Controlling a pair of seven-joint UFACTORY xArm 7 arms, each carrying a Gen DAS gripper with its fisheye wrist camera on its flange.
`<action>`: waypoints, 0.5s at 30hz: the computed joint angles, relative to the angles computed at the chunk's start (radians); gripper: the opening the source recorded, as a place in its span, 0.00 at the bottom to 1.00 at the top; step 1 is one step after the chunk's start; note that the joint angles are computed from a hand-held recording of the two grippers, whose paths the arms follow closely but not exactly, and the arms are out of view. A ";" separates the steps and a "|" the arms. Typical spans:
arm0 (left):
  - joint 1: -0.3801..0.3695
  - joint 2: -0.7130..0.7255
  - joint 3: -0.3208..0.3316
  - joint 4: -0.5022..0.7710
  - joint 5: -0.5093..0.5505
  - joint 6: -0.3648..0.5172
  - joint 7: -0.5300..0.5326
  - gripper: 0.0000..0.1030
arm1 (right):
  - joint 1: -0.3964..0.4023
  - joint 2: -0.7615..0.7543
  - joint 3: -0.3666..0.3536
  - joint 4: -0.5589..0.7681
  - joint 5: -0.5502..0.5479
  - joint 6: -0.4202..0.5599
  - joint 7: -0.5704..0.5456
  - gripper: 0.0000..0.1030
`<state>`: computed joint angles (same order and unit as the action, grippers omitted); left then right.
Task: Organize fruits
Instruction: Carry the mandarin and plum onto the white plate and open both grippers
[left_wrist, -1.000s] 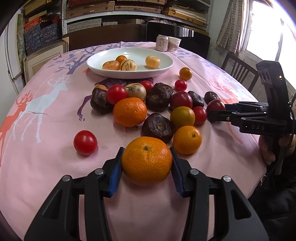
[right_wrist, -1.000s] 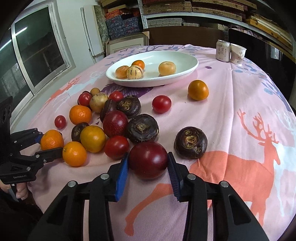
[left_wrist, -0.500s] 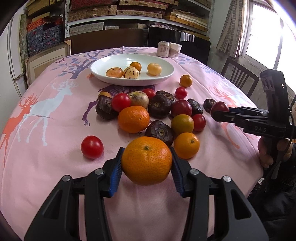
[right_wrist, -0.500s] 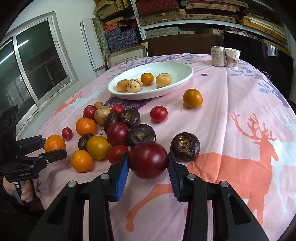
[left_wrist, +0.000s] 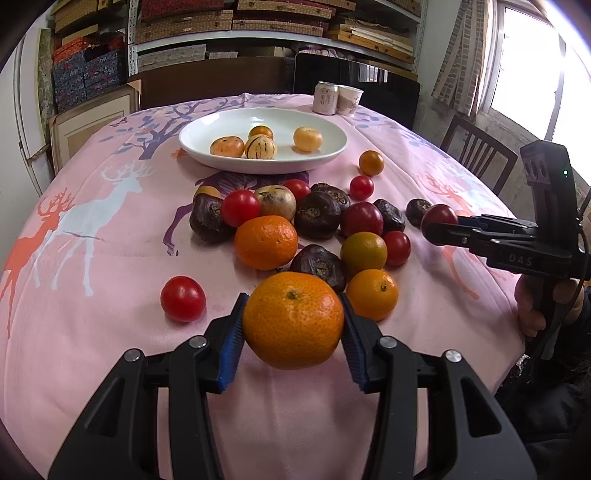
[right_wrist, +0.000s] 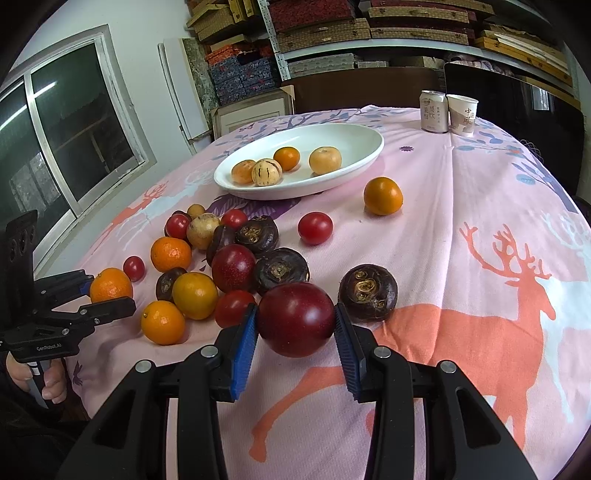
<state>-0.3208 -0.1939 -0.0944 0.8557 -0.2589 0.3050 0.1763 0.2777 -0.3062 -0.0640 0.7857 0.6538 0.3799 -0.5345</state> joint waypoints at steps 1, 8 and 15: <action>-0.001 0.001 0.000 0.002 -0.001 0.000 0.000 0.45 | 0.000 -0.002 0.000 -0.002 0.001 -0.001 0.000 0.40; -0.001 0.015 0.013 0.044 -0.021 0.012 0.024 0.45 | -0.028 0.002 0.010 0.020 -0.042 0.029 0.066 0.40; 0.042 0.150 0.012 0.267 -0.005 0.047 0.063 0.45 | -0.066 0.059 0.035 0.183 -0.145 -0.025 0.116 0.40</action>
